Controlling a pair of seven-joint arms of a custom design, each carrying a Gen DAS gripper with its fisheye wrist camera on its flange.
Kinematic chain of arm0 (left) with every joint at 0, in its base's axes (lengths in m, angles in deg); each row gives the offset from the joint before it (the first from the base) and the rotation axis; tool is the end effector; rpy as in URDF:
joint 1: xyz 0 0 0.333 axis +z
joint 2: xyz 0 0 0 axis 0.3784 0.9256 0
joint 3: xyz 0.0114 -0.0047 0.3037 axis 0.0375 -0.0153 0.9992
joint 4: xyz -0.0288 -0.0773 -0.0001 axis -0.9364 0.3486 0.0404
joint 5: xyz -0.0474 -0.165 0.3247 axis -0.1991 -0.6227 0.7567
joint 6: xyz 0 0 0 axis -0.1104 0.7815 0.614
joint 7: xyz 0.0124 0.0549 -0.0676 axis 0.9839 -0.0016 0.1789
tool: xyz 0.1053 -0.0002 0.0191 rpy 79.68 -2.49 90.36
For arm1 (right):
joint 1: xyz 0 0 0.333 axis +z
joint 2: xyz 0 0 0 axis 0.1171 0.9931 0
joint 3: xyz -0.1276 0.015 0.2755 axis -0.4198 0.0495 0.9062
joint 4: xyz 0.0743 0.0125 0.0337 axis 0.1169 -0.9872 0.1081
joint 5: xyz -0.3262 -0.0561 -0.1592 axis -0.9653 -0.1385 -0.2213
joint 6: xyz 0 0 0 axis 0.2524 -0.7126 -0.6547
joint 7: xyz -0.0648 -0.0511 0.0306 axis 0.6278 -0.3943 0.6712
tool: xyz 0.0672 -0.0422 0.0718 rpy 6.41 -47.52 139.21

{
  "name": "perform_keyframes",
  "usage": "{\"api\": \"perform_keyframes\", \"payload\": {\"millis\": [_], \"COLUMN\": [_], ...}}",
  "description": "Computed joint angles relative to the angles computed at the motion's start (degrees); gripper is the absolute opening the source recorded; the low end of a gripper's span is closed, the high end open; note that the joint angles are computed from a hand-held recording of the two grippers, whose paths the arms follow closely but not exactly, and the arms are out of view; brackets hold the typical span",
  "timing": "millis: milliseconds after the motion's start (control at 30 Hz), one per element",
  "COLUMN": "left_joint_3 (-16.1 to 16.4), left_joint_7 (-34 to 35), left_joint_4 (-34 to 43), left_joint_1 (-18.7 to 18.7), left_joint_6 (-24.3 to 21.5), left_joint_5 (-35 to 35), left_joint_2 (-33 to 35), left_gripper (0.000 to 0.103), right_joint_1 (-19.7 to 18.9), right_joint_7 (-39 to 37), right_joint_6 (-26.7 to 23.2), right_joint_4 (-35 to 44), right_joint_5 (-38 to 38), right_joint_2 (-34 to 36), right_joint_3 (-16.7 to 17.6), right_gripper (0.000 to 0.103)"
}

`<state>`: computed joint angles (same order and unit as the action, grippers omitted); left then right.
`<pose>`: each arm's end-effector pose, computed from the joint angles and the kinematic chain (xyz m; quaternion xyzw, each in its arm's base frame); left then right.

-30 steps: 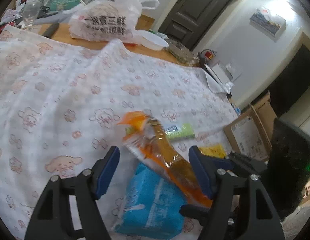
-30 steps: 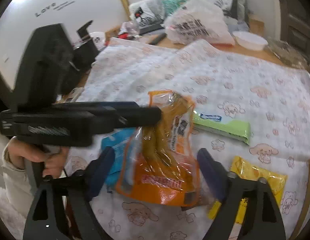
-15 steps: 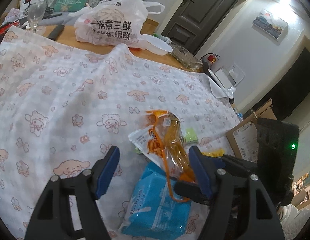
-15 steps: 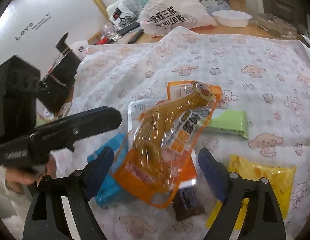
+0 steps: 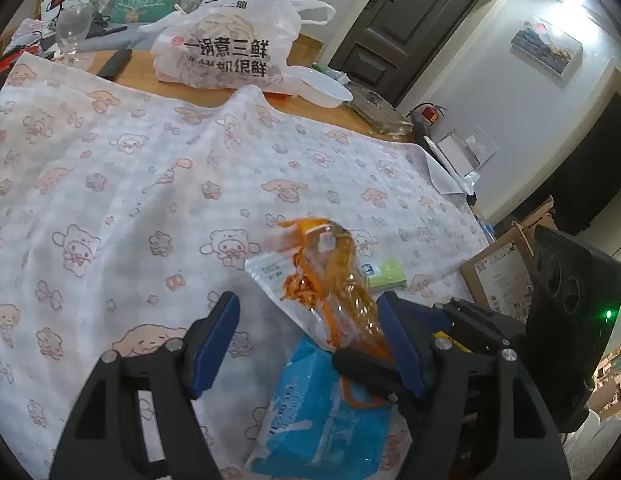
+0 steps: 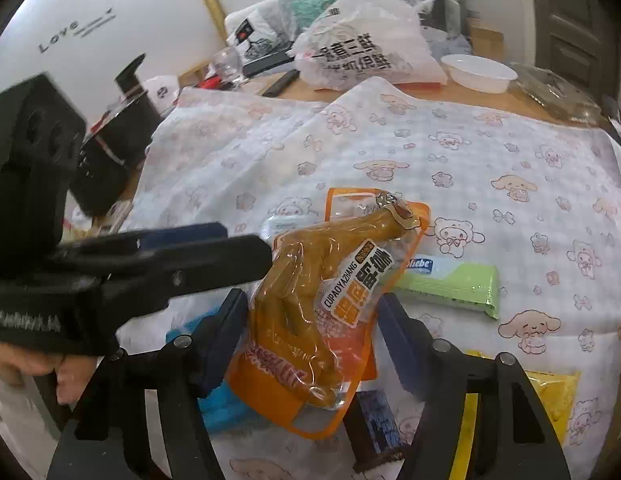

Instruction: Organize snacks

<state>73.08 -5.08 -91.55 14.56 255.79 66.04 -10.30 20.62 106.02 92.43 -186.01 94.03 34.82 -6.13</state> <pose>0.4782 -0.2054 0.4960 -0.7482 0.5438 -0.3666 0.1008 0.5633 0.2339 0.4621 -0.8619 0.3591 0.0189 0.3575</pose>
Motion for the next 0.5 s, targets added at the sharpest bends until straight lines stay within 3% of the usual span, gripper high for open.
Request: {"api": "perform_keyframes", "payload": {"millis": [67, 167, 267, 333, 400, 500], "left_joint_3": [-0.07, -0.22, 0.1, -0.09, -0.05, -0.2], "left_joint_7": [0.08, -0.14, 2.15, 2.34, 3.07, 1.72], "left_joint_4": [0.08, 0.21, 0.85, 1.18, 1.58, 1.84], "left_joint_1": [-0.16, -0.39, -1.65, -1.87, -2.35, -2.25], "left_joint_6": [-0.14, -0.07, 0.18, 0.34, -0.13, -1.04], "left_joint_5": [-0.04, 0.01, -1.52, -1.38, -1.73, -0.8], "left_joint_2": [0.02, 0.14, 0.78, 1.19, 1.59, 1.98], "left_gripper": [0.068, 0.068, 0.068, 0.065, 0.058, 0.056], "right_joint_1": [-1.15, -1.57, -2.15, -2.52, -1.9, -1.2], "right_joint_7": [-2.2, -5.9, -10.04, -14.17, -18.47, -19.56], "right_joint_6": [-3.55, -3.7, -7.24, -10.51, -8.96, -10.48], "right_joint_4": [0.33, -1.17, -1.72, -2.51, -4.85, -5.01], "right_joint_5": [1.95, 4.34, 6.74, 8.65, 10.05, 9.98], "right_joint_2": [-0.08, -1.47, -2.42, -3.43, -5.54, -5.99], "right_joint_3": [-0.08, -0.44, -1.15, -1.6, -1.92, -2.92], "right_gripper": [0.063, 0.057, 0.055, 0.043, 0.032, 0.031]}}
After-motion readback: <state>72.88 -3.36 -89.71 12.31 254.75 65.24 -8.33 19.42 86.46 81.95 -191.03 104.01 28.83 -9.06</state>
